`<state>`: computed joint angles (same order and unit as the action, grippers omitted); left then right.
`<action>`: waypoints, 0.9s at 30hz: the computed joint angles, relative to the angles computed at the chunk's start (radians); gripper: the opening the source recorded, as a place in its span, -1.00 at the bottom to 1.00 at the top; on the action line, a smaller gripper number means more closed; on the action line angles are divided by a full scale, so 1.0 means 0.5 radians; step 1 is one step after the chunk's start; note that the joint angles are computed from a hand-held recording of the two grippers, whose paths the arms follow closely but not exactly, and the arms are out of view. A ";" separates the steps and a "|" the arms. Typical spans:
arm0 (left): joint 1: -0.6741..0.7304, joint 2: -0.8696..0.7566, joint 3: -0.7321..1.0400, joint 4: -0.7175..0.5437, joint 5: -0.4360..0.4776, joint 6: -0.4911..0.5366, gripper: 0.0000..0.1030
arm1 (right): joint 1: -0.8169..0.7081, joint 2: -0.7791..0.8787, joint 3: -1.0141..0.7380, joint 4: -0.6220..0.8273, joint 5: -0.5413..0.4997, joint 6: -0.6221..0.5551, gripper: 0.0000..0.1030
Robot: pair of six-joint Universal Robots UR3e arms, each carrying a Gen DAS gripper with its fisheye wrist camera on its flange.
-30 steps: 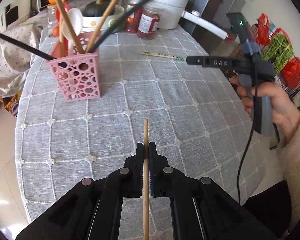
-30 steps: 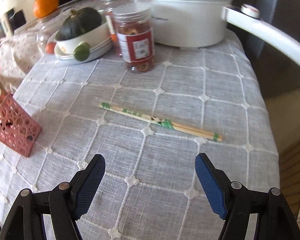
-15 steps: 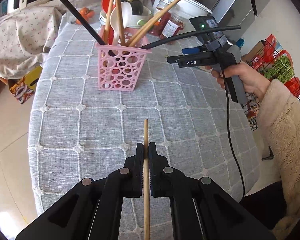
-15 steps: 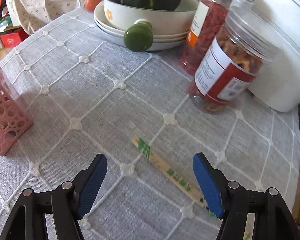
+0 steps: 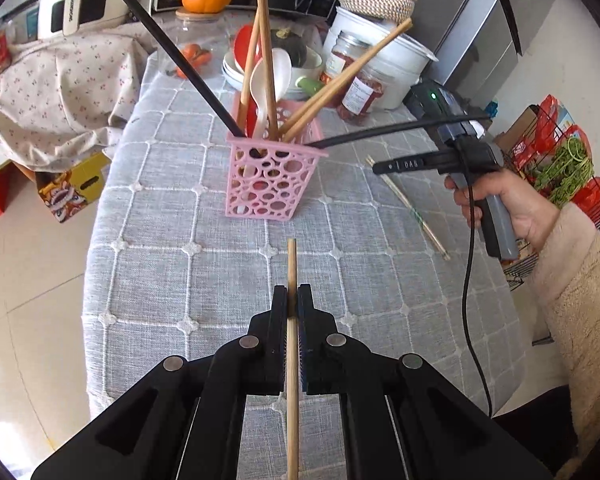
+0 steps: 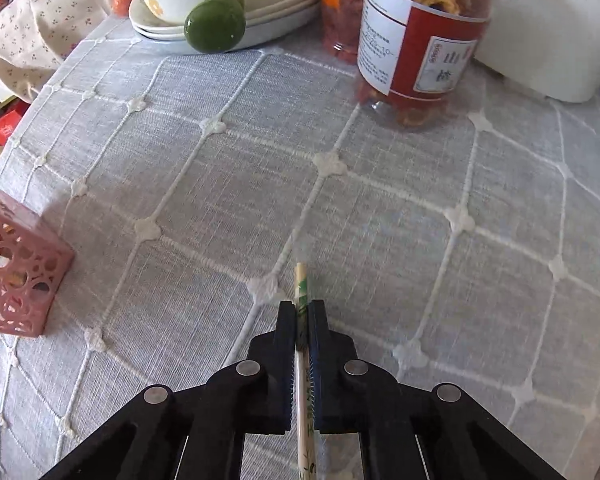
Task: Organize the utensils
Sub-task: 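Drop the wooden chopstick into the pink basket with the left gripper while the right gripper carries the wrapped chopsticks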
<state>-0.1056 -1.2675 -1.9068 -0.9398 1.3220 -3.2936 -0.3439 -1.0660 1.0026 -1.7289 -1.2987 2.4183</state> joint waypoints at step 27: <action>-0.313 -0.429 0.261 1.942 0.860 -0.141 -0.91 | -0.977 -1.771 1.245 0.008 1.403 0.130 -0.91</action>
